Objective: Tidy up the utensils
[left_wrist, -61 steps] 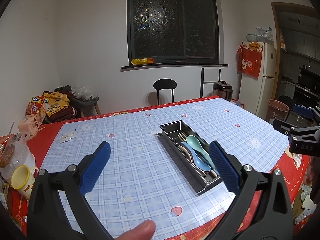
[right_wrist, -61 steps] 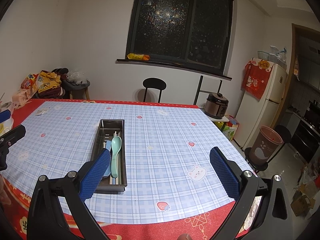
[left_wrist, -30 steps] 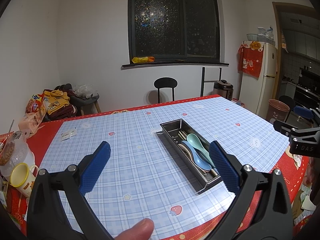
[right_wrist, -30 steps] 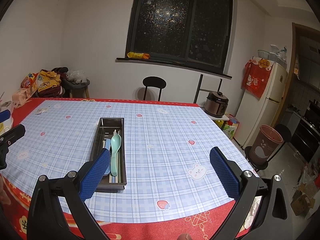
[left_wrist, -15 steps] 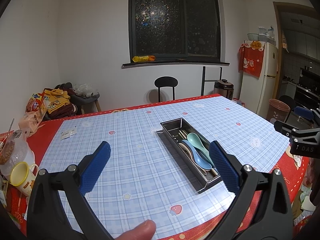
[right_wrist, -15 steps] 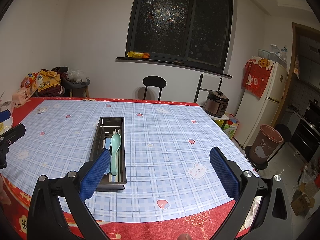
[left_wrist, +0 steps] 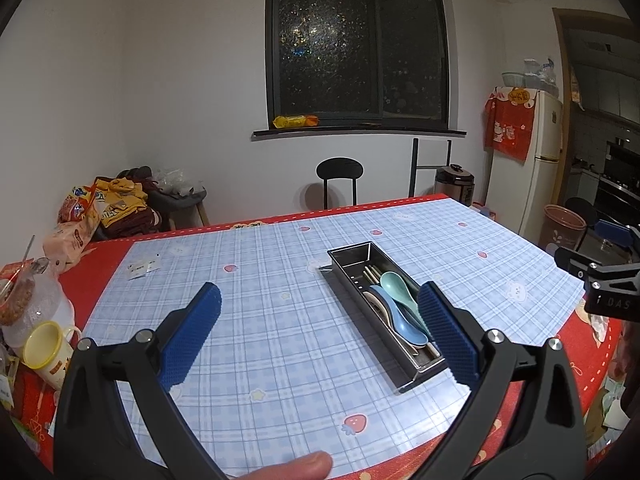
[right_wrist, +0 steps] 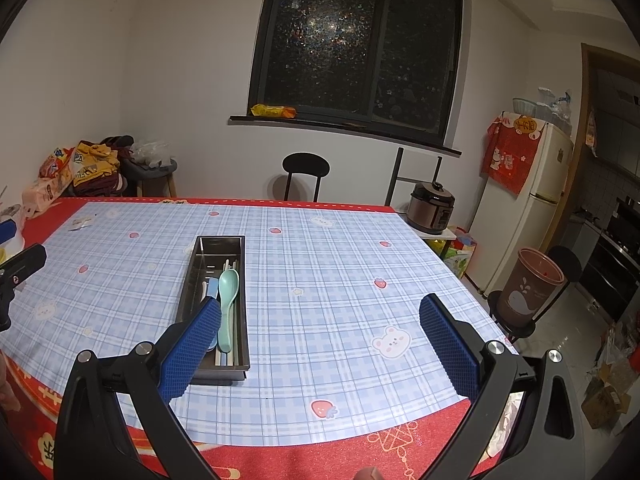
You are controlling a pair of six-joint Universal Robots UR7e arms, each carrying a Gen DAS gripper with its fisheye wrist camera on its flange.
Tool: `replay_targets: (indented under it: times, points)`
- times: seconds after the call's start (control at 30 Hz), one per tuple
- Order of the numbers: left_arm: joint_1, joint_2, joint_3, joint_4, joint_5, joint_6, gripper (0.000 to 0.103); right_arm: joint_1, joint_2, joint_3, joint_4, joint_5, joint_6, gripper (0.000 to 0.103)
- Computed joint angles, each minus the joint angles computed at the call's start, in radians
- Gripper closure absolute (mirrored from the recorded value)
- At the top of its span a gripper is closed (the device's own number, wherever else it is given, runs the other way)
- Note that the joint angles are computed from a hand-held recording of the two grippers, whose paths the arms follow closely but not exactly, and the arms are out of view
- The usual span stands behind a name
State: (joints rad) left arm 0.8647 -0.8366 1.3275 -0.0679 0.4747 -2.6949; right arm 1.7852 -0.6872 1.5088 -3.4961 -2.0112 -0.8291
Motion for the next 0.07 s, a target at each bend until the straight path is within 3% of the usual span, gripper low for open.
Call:
replay_targets:
  times: [0.07]
  points:
    - [-0.001, 0.001, -0.004, 0.005, -0.001, -0.002, 0.006, 0.0, 0.001, -0.001, -0.001, -0.001, 0.0, 0.006]
